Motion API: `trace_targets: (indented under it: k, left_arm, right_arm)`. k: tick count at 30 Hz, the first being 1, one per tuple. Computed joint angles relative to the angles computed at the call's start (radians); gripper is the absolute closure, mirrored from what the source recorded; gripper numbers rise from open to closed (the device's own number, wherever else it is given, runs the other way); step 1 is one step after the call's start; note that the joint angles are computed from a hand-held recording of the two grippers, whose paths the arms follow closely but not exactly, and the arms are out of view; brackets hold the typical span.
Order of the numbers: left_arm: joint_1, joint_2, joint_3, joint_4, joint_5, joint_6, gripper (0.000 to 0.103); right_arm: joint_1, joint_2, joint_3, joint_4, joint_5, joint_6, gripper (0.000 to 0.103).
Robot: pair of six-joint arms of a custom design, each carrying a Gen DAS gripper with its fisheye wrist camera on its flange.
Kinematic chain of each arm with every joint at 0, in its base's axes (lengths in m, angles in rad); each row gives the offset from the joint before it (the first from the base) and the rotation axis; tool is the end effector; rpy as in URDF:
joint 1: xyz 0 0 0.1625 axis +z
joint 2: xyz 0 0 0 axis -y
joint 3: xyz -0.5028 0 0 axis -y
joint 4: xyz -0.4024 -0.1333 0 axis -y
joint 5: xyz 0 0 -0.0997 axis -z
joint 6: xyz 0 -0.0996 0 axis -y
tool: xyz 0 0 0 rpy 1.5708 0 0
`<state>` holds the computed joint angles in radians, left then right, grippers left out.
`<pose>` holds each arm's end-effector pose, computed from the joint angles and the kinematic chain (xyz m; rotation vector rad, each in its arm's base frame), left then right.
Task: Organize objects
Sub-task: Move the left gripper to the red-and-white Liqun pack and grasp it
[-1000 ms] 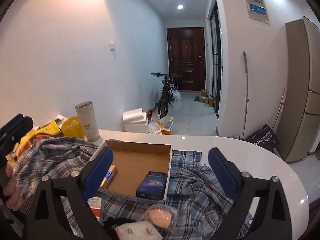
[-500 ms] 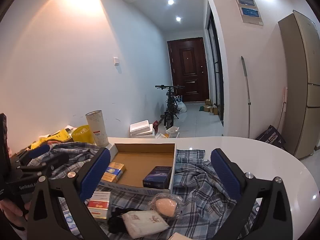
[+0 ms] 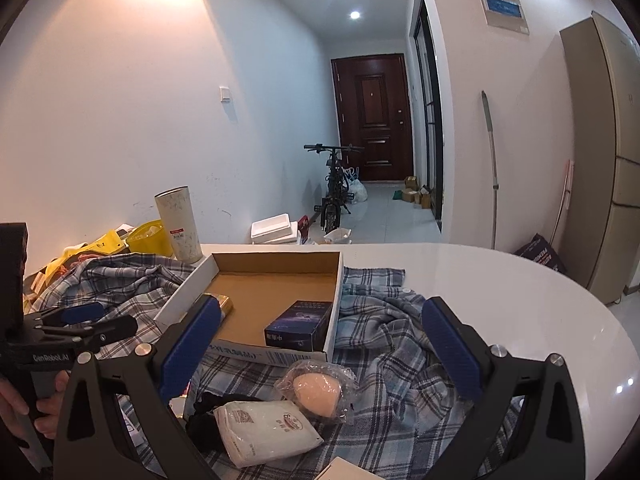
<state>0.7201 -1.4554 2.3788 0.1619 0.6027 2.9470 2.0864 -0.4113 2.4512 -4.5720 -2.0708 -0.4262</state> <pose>-0.0375 -0.3193 0.2445 0.4571 2.2714 -1.0960 0.2754 -0.3125 0.0363 0.8050 -2.2863 1.2790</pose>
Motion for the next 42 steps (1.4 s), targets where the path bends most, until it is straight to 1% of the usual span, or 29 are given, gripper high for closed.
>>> trace_targets:
  k: [2, 3, 4, 5, 7, 8, 9, 11, 12, 13, 14, 15, 19, 21, 24, 27, 30, 33, 34, 36, 37, 42]
  left_arm:
    - [0.006, 0.048, -0.006, 0.007, -0.006, 0.020, 0.000]
    - [0.002, 0.073, -0.007, 0.011, -0.027, 0.012, 0.000]
    - [-0.005, 0.108, -0.004, 0.007, -0.069, 0.000, 0.000]
    - [-0.001, 0.139, -0.005, -0.002, -0.092, 0.005, 0.000]
    - [0.036, 0.162, -0.026, 0.018, -0.053, 0.005, 0.002]
    - [0.067, 0.173, -0.045, 0.043, -0.018, -0.007, 0.008]
    - [0.103, 0.190, -0.069, 0.079, 0.023, -0.031, 0.012]
    - [0.175, 0.223, -0.116, 0.143, 0.096, -0.060, 0.015]
    - [0.196, 0.236, -0.129, 0.157, 0.111, -0.070, 0.018]
    - [0.215, 0.246, -0.140, 0.171, 0.124, -0.079, 0.018]
    - [0.236, 0.234, -0.146, 0.167, 0.158, -0.069, 0.018]
    - [0.241, 0.233, -0.149, 0.169, 0.162, -0.072, 0.018]
    - [0.243, 0.233, -0.146, 0.164, 0.175, -0.048, 0.020]
    - [0.232, 0.230, -0.138, 0.151, 0.181, -0.023, 0.020]
    - [0.187, 0.239, -0.117, 0.131, 0.150, -0.003, 0.020]
    - [0.163, 0.275, -0.120, 0.155, 0.132, -0.018, 0.020]
    - [0.179, 0.284, -0.124, 0.167, 0.120, -0.034, 0.020]
    - [0.208, 0.265, -0.135, 0.172, 0.139, -0.054, 0.020]
    - [0.215, 0.263, -0.138, 0.176, 0.148, -0.058, 0.021]
    - [0.234, 0.258, -0.150, 0.190, 0.183, -0.055, 0.030]
    - [0.239, 0.256, -0.154, 0.200, 0.194, -0.062, 0.031]
    - [0.222, 0.253, -0.144, 0.197, 0.162, -0.079, 0.035]
  right_arm:
    - [-0.005, -0.004, 0.002, 0.018, 0.002, 0.018, 0.003]
    - [-0.006, -0.004, 0.002, 0.022, 0.003, 0.021, 0.003]
    - [-0.005, -0.004, 0.001, 0.023, 0.001, 0.020, 0.003]
    - [-0.003, -0.002, -0.002, 0.022, -0.004, 0.017, 0.003]
    - [0.000, 0.000, -0.008, 0.029, -0.015, 0.013, 0.003]
    - [-0.001, -0.002, -0.008, 0.040, -0.017, 0.016, 0.003]
    - [-0.004, -0.004, -0.007, 0.049, -0.015, 0.022, 0.003]
    - [-0.011, -0.009, -0.003, 0.065, -0.003, 0.036, 0.003]
    - [-0.013, -0.011, -0.002, 0.071, 0.001, 0.040, 0.003]
    - [-0.014, -0.011, -0.001, 0.075, 0.002, 0.042, 0.003]
    - [-0.015, -0.012, -0.001, 0.077, 0.001, 0.043, 0.003]
    - [-0.015, -0.013, -0.001, 0.079, 0.000, 0.043, 0.003]
    - [-0.013, -0.012, -0.002, 0.080, -0.005, 0.041, 0.003]
    - [-0.013, -0.012, -0.004, 0.084, -0.008, 0.042, 0.003]
    - [-0.012, -0.012, -0.004, 0.082, -0.010, 0.041, 0.003]
    - [-0.010, -0.011, -0.006, 0.081, -0.019, 0.039, 0.003]
    - [-0.010, -0.012, -0.006, 0.085, -0.020, 0.038, 0.003]
    - [-0.009, -0.012, -0.004, 0.084, -0.021, 0.041, 0.003]
    - [-0.010, -0.013, -0.003, 0.084, -0.020, 0.041, 0.003]
    - [-0.008, -0.012, -0.004, 0.083, -0.025, 0.037, 0.003]
    - [-0.008, -0.012, -0.005, 0.087, -0.028, 0.037, 0.003]
    - [-0.010, -0.013, -0.005, 0.089, -0.031, 0.036, 0.003]
